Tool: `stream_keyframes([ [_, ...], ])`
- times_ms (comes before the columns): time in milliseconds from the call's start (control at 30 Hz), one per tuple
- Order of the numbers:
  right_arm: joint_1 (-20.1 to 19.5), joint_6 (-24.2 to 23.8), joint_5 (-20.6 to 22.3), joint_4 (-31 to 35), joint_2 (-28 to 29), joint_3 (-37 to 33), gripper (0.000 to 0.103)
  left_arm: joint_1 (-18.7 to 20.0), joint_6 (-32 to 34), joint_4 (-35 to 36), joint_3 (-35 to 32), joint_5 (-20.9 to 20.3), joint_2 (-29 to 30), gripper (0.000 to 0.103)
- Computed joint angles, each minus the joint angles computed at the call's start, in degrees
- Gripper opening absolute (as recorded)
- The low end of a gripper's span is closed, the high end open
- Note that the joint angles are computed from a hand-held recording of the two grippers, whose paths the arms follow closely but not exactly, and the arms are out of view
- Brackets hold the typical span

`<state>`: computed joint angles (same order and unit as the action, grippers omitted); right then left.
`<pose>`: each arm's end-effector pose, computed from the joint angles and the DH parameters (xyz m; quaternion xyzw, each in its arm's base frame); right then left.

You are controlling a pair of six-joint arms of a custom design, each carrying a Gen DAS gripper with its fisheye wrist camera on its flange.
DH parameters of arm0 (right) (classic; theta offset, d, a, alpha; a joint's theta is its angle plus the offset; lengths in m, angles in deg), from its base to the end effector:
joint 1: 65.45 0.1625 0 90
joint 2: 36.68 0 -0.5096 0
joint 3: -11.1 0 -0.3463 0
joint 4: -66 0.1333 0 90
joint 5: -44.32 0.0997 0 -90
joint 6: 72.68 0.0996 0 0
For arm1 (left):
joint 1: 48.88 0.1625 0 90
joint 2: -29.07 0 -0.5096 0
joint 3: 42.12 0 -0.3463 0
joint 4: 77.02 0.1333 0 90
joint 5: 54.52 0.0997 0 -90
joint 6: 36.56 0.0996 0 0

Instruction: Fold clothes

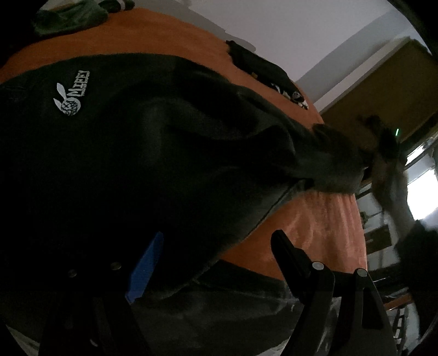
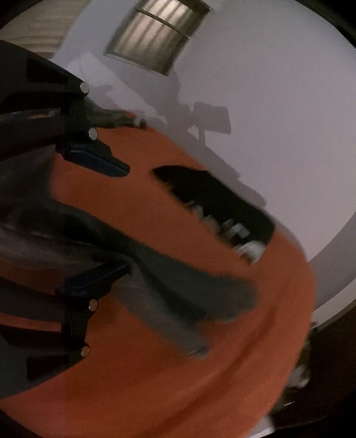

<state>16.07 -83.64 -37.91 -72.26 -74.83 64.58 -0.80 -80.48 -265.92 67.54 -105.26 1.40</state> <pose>0.0166 -0.8842 0.3571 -0.0399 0.9561 -0.2897 0.0163 -0.2664 -0.5906 0.0114 -0.0656 0.9306 -0.3277 0.1490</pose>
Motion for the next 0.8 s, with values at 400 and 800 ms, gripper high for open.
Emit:
stream_keyframes([
  [400,-3.6,-0.3,-10.5,7.2,3.5,-11.6,0.065,0.3,1.2,0.4,-0.1,-0.5,0.0,0.081],
  [800,-4.8,3.7,-13.4,4.9,4.8,-13.5,0.010,0.2,0.0,0.8,0.7,0.0,0.0,0.081],
])
